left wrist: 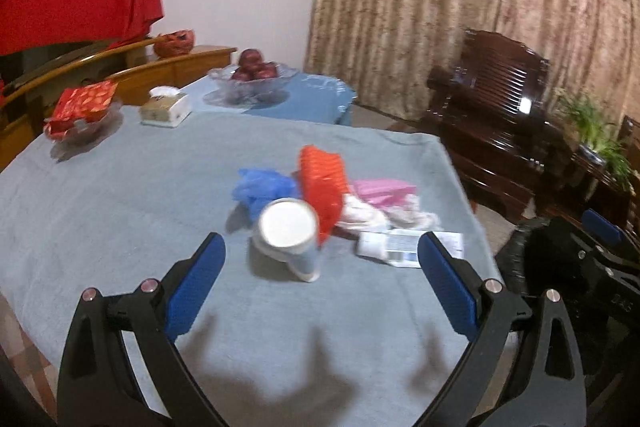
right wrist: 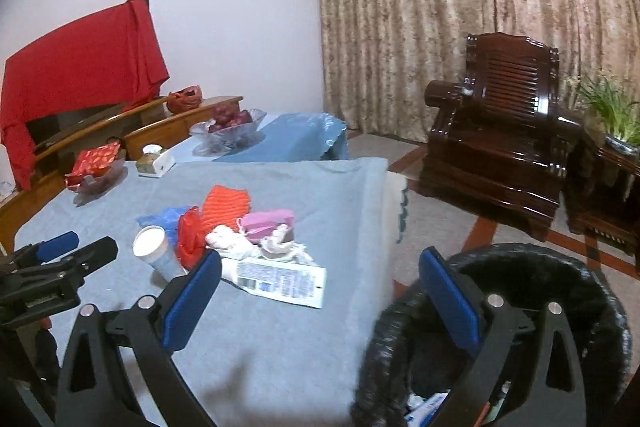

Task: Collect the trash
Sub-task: 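Return both grippers to the table and grasp the paper cup with the left gripper, then lift the paper cup with the left gripper while the right gripper grasps the toothpaste tube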

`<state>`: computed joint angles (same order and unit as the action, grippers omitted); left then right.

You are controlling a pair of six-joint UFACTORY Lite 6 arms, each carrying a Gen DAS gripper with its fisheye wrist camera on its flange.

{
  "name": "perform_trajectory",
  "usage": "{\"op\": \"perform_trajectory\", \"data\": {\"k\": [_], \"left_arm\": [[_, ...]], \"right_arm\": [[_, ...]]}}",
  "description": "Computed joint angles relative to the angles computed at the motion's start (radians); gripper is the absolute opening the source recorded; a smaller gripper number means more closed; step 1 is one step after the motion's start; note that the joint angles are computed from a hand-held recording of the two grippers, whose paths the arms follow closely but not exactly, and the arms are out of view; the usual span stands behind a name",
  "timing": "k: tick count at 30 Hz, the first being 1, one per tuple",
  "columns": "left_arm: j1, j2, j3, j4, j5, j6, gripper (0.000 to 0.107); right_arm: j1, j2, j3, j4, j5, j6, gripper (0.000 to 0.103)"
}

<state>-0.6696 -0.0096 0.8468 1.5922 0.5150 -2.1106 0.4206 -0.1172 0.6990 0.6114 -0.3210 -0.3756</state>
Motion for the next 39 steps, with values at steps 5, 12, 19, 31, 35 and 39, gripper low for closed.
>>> {"op": "perform_trajectory", "data": {"k": [5,12,19,31,35,39], "left_arm": [[0.096,0.051,-0.007,0.106,-0.049,-0.100,0.094],[0.157,0.203,0.071,0.234,-0.087,-0.216,0.094],[0.155,0.369,0.196,0.204,-0.085,-0.215,0.081],[0.215,0.452,0.242,0.369,-0.186,-0.392,0.030],[0.212,0.438,0.213,0.451,-0.177,-0.463,0.023],[0.216,0.409,0.181,0.510,-0.185,-0.518,0.022]], "right_arm": [[0.025,0.139,0.083,-0.073,-0.029,0.078,0.092],[0.012,0.281,0.180,-0.138,-0.031,0.154,0.083],[-0.013,0.366,0.248,-0.191,-0.015,0.195,0.081],[0.018,0.490,0.363,-0.115,0.015,0.121,0.081],[0.038,0.546,0.404,-0.026,0.017,0.039,0.081],[0.028,0.598,0.449,0.039,0.043,-0.016,0.081]]}}
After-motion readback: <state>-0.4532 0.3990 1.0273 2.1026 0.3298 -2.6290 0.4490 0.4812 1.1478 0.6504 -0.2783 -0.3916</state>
